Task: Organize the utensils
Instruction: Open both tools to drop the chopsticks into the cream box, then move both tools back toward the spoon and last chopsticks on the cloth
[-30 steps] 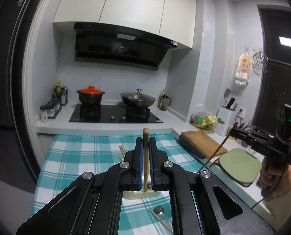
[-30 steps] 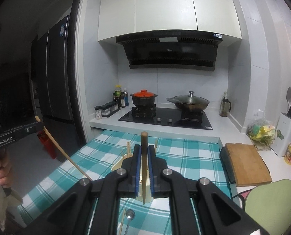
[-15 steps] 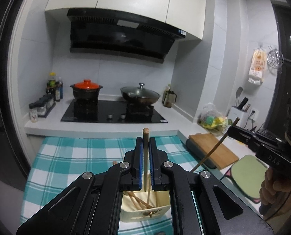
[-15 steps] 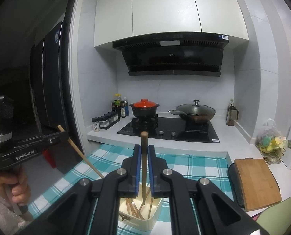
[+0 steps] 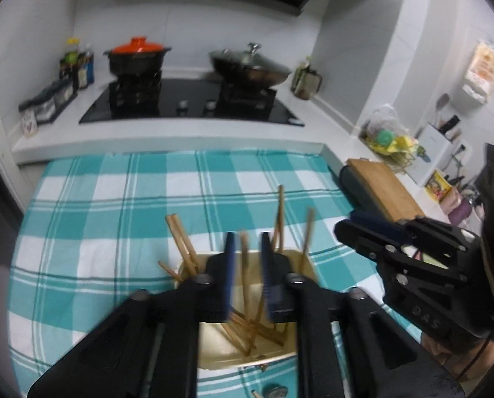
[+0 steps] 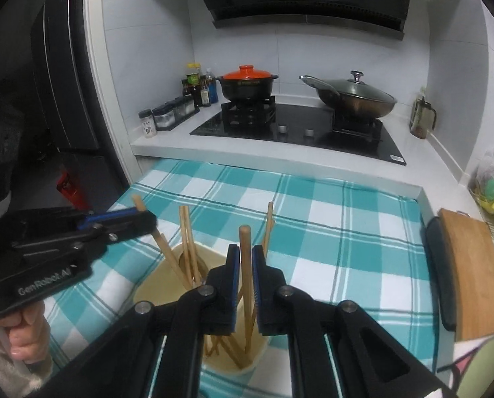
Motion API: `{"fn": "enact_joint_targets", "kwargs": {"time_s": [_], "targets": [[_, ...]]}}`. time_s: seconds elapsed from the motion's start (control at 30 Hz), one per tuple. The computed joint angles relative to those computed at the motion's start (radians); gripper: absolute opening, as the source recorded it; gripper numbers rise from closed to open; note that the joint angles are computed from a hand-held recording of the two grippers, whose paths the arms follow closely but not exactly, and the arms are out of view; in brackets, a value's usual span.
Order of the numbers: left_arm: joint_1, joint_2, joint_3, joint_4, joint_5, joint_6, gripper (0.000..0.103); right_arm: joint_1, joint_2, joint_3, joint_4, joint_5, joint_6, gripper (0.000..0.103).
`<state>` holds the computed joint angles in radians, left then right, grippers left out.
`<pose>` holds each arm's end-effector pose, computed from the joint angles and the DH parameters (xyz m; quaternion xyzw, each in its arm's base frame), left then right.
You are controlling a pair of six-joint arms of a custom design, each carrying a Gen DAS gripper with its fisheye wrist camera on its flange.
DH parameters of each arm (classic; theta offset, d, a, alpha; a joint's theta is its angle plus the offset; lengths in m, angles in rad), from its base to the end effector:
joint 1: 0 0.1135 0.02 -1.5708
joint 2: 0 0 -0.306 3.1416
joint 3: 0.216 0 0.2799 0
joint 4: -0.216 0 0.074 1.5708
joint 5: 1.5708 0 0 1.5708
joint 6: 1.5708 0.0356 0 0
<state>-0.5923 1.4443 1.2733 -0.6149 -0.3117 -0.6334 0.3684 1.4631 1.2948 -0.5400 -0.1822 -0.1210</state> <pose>0.2859 -0.1792 0.3533 -0.0781 0.9114 -0.1000 0.3916 0.3237 0.1319 0.3602 -0.2561 0.8685 0.1334 0.4029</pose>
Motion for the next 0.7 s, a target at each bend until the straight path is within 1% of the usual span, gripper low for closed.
{"fn": "enact_joint_targets", "kwargs": {"time_s": [0.03, 0.07, 0.1, 0.17, 0.23, 0.3, 0.33, 0.4, 0.43, 0.47, 0.5, 0.53, 0.6, 0.63, 0.7], "targets": [[0.005, -0.014, -0.009, -0.001, -0.008, -0.021, 0.051, 0.003, -0.004, -0.023, 0.038, 0.025, 0.004, 0.028], [0.005, -0.039, -0.027, 0.007, -0.023, -0.033, 0.063, 0.002, -0.018, -0.048, 0.076, 0.034, 0.017, 0.041], [-0.002, -0.078, -0.050, 0.015, -0.040, -0.037, 0.069, -0.011, -0.041, -0.073, 0.108, 0.013, 0.039, 0.043], [-0.012, -0.142, -0.073, -0.008, -0.058, -0.026, 0.074, -0.039, -0.090, -0.098, 0.126, -0.043, 0.071, 0.043], [-0.035, -0.204, -0.086, -0.063, -0.087, -0.022, 0.078, -0.053, -0.155, -0.123, 0.123, -0.059, 0.060, 0.043], [-0.084, -0.280, -0.108, -0.144, -0.130, -0.038, 0.086, -0.064, -0.246, -0.164, 0.102, -0.054, 0.030, 0.045], [-0.120, -0.313, -0.117, -0.196, -0.158, -0.054, 0.087, -0.072, -0.279, -0.176, 0.084, -0.059, 0.016, 0.048], [-0.220, -0.361, -0.124, -0.335, -0.232, -0.105, 0.088, -0.097, -0.366, -0.213, 0.026, -0.074, -0.022, 0.049], [-0.285, -0.376, -0.124, -0.415, -0.275, -0.147, 0.088, -0.112, -0.399, -0.224, -0.007, -0.082, -0.044, 0.049], [-0.351, -0.382, -0.122, -0.491, -0.315, -0.199, 0.089, -0.130, -0.433, -0.236, -0.043, -0.086, -0.069, 0.049], [-0.432, -0.381, -0.120, -0.577, -0.359, -0.279, 0.091, -0.150, -0.478, -0.256, -0.078, -0.083, -0.091, 0.049], [-0.531, -0.376, -0.124, -0.672, -0.404, -0.394, 0.092, -0.178, -0.524, -0.277, -0.117, -0.089, -0.116, 0.049], [-0.707, -0.350, -0.140, -0.809, -0.446, -0.626, 0.094, -0.247, -0.604, -0.305, -0.206, -0.121, -0.169, 0.049], [-0.783, -0.337, -0.154, -0.842, -0.449, -0.725, 0.094, -0.281, -0.637, -0.315, -0.244, -0.139, -0.192, 0.049], [-0.932, -0.290, -0.195, -0.862, -0.454, -0.937, 0.096, -0.358, -0.707, -0.340, -0.324, -0.185, -0.245, 0.049]]}}
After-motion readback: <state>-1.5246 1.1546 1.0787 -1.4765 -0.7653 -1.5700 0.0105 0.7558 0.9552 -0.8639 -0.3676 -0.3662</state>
